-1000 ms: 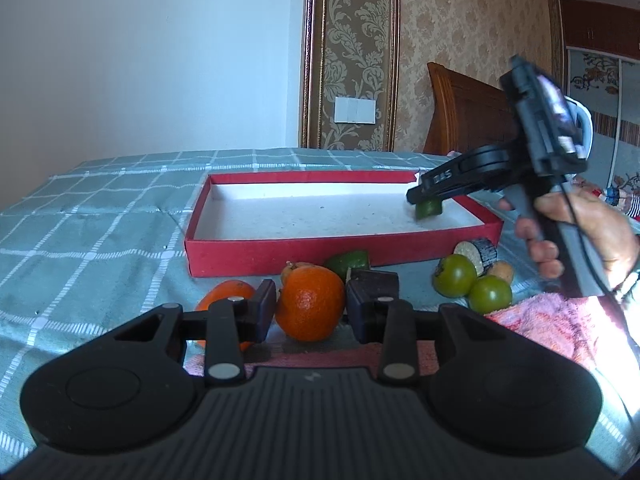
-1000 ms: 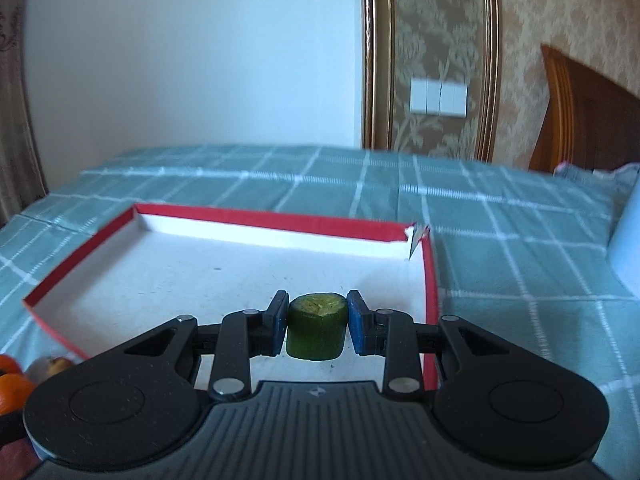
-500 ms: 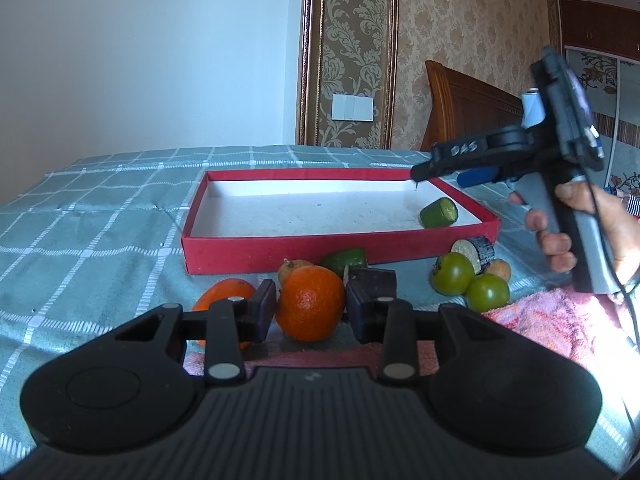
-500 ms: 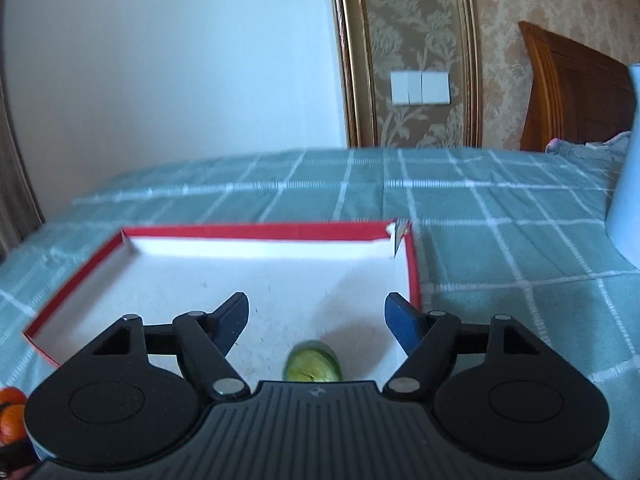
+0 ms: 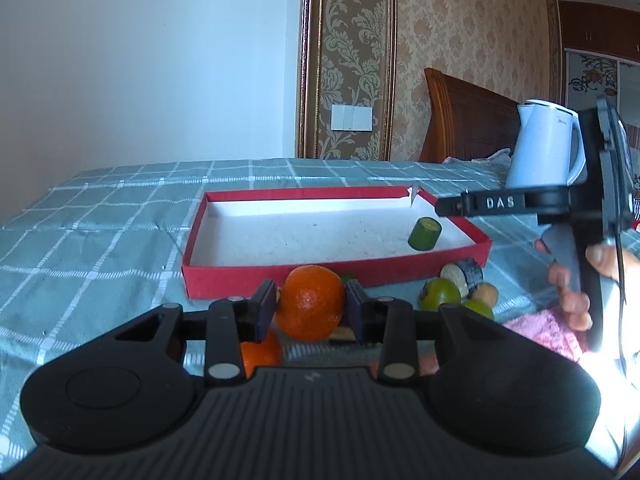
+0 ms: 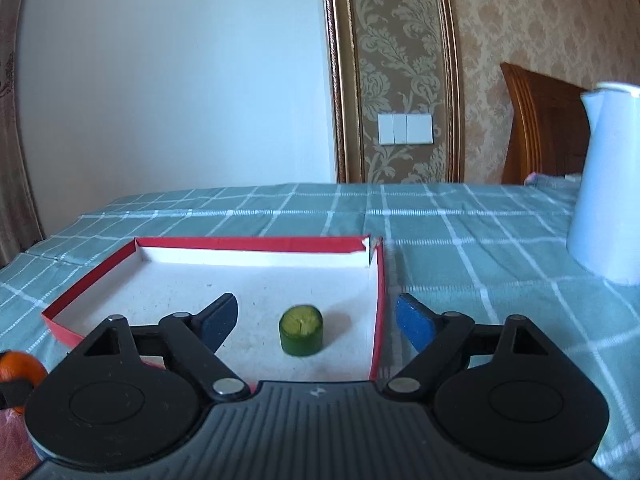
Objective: Organize fruits
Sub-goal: 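Carry the tangerine into the tray and open the left gripper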
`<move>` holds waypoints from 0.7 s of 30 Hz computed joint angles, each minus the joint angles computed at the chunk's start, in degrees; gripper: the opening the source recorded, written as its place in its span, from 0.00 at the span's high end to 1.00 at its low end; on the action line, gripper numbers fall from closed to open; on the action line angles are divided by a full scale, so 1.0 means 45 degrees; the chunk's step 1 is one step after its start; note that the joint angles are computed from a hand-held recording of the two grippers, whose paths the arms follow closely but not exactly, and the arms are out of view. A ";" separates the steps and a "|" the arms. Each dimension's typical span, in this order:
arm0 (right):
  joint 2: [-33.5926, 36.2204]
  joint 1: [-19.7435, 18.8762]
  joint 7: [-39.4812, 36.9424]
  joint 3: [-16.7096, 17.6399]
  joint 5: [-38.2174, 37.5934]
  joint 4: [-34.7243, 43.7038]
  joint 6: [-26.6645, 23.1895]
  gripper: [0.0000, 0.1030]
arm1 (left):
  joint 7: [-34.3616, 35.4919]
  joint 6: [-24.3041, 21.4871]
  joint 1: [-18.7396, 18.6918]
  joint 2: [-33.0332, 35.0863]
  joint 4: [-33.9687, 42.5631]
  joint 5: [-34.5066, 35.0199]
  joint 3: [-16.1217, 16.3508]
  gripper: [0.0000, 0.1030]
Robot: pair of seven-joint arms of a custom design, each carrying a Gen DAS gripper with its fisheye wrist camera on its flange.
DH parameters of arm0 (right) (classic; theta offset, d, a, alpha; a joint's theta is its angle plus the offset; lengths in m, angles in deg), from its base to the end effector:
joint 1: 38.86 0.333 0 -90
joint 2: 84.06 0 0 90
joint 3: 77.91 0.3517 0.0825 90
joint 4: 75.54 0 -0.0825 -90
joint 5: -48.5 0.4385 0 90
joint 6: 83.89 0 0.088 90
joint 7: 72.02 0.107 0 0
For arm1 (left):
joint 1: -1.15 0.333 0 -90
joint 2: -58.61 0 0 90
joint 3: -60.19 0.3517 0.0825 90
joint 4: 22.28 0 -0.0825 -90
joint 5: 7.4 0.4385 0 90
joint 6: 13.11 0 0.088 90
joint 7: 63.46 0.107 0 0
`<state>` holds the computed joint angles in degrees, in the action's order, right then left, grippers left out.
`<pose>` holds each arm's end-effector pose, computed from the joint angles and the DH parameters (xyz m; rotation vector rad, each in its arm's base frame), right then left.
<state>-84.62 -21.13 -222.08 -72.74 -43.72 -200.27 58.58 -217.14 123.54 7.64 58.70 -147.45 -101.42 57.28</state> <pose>0.5533 0.2388 0.4295 -1.1799 1.8639 -1.0997 0.6014 0.0282 0.4195 -0.9361 2.1147 -1.4372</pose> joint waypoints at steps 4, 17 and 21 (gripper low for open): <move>0.0053 0.0052 -0.0090 0.0031 0.0021 0.0038 -0.0150 0.16 | -0.0419 0.0387 -0.0128 0.0268 0.0464 0.0123 -0.0141 0.67; 0.0190 0.0151 -0.0202 0.0018 0.0137 0.0108 -0.0321 0.16 | -0.1703 0.1875 -0.0405 0.1883 0.2784 0.0679 -0.0839 0.67; 0.0231 0.0155 -0.0312 -0.0007 0.0251 0.0142 -0.0240 0.16 | -0.2416 0.2559 -0.0472 0.2541 0.3529 0.1267 -0.1134 0.67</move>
<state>-83.58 -20.43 -223.49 -72.77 -42.59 -199.63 57.50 -228.01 135.05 5.51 70.14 -131.57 -95.72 52.18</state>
